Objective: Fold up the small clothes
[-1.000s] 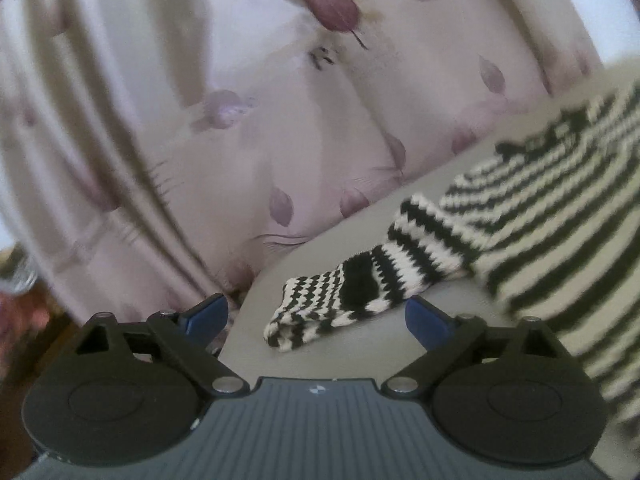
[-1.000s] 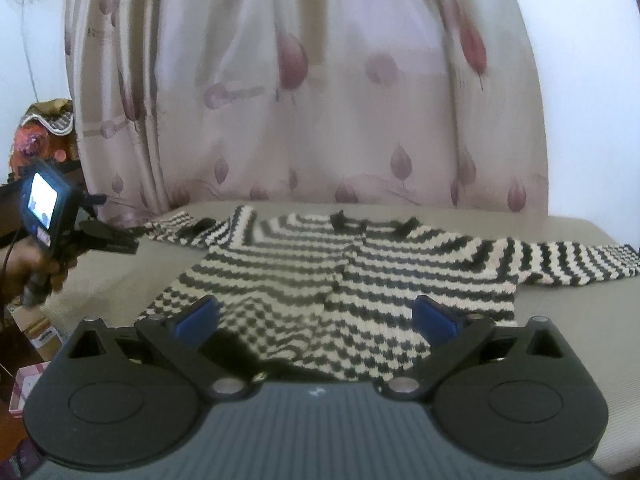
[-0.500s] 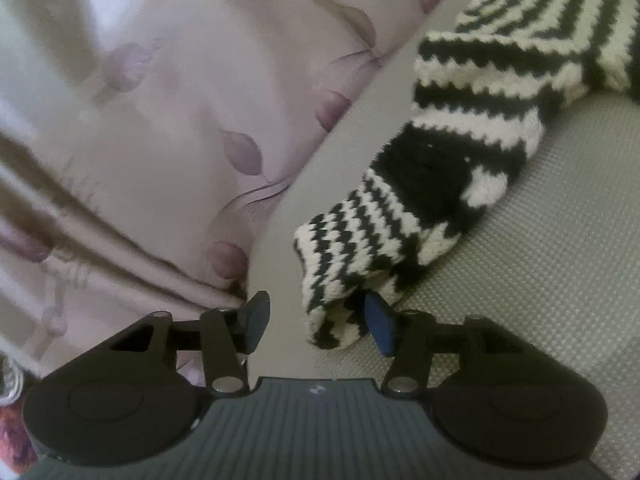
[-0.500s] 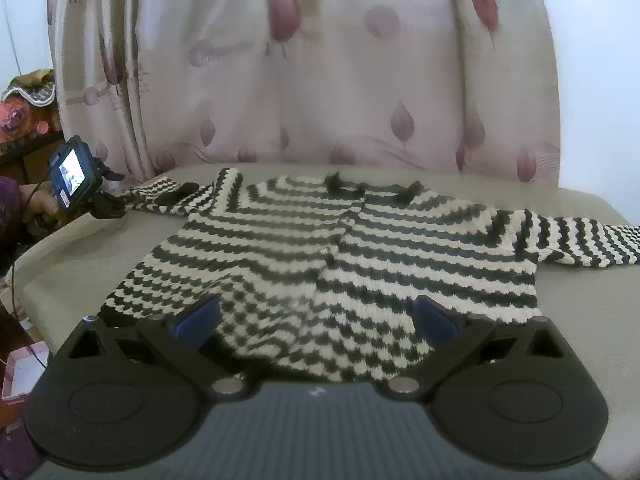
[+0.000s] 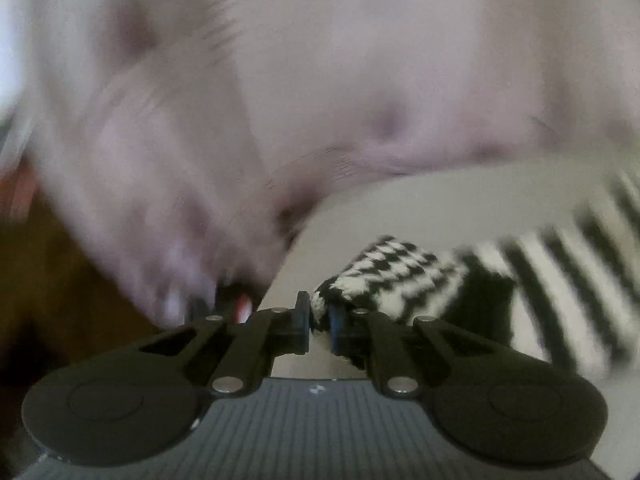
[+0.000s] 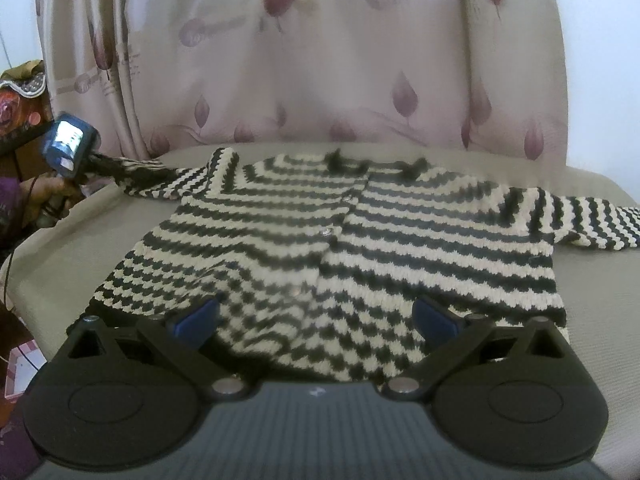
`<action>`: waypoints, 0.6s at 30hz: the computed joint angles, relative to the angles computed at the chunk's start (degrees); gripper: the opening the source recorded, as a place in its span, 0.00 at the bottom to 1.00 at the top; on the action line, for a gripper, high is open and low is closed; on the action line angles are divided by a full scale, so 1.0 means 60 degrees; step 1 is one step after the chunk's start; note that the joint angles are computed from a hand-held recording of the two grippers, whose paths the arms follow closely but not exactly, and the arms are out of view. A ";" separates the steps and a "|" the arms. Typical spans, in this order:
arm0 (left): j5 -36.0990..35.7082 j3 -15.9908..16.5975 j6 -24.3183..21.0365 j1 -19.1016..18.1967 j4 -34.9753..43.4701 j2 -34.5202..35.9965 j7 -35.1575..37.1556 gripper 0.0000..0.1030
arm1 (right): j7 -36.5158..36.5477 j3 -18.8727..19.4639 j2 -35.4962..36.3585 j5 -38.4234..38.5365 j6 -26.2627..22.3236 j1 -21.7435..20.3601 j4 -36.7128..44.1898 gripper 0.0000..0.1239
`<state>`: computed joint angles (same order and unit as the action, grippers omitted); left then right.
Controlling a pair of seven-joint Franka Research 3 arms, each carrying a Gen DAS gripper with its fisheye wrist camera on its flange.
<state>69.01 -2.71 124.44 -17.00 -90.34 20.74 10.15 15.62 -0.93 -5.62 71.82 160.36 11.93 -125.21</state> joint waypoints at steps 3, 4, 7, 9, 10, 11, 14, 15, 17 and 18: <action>-0.1714 -0.0123 0.0734 0.0587 -0.1758 -0.1570 -0.3207 0.13 | 0.0100 -0.0020 0.0013 -0.0017 -0.0008 -0.0032 0.0010 0.83; -0.1907 -0.0186 0.1112 0.0763 -0.2355 -0.2030 -0.3992 0.13 | 0.0149 -0.0021 0.0010 -0.0023 0.0007 -0.0041 -0.0007 0.83; -0.2226 -0.0529 0.1340 0.1105 -0.3563 -0.3024 -0.5310 0.13 | 0.0202 -0.0032 0.0005 0.0048 -0.0029 -0.0053 -0.0040 0.83; -0.2303 -0.0762 0.1388 0.1276 -0.4079 -0.3453 -0.5501 0.19 | 0.0095 -0.0035 -0.0027 0.0115 -0.0068 -0.0051 -0.0085 0.83; -0.2269 -0.0895 0.1171 0.1318 -0.4052 -0.3459 -0.5221 0.25 | 0.0003 -0.0033 -0.0057 0.0152 -0.0071 -0.0043 -0.0120 0.83; -0.2093 -0.1072 0.0656 0.1272 -0.3970 -0.3414 -0.4900 0.36 | -0.0140 -0.0037 -0.0090 0.0256 -0.0061 -0.0029 -0.0154 0.83; -0.1560 -0.1279 -0.0447 0.1163 -0.3669 -0.3170 -0.4294 0.52 | -0.0227 -0.0035 -0.0172 0.0292 -0.0058 -0.0009 -0.0234 0.83; -0.1485 -0.1285 -0.0527 0.1149 -0.3850 -0.3349 -0.4444 0.53 | -0.0233 -0.0040 -0.0202 0.0307 -0.0055 -0.0002 -0.0254 0.83; -0.1669 -0.1293 -0.0627 0.1199 -0.4053 -0.3589 -0.5091 0.57 | -0.0279 -0.0062 -0.0266 0.0366 -0.0057 0.0009 -0.0295 0.83; -0.1761 -0.1295 -0.0615 0.1245 -0.4225 -0.3763 -0.5688 0.58 | -0.0265 -0.0072 -0.0293 0.0353 -0.0066 0.0009 -0.0318 0.83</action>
<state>58.45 -10.47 120.75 -9.53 -115.69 -1.84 -23.98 14.03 -1.36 -7.38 73.94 159.96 11.98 -127.11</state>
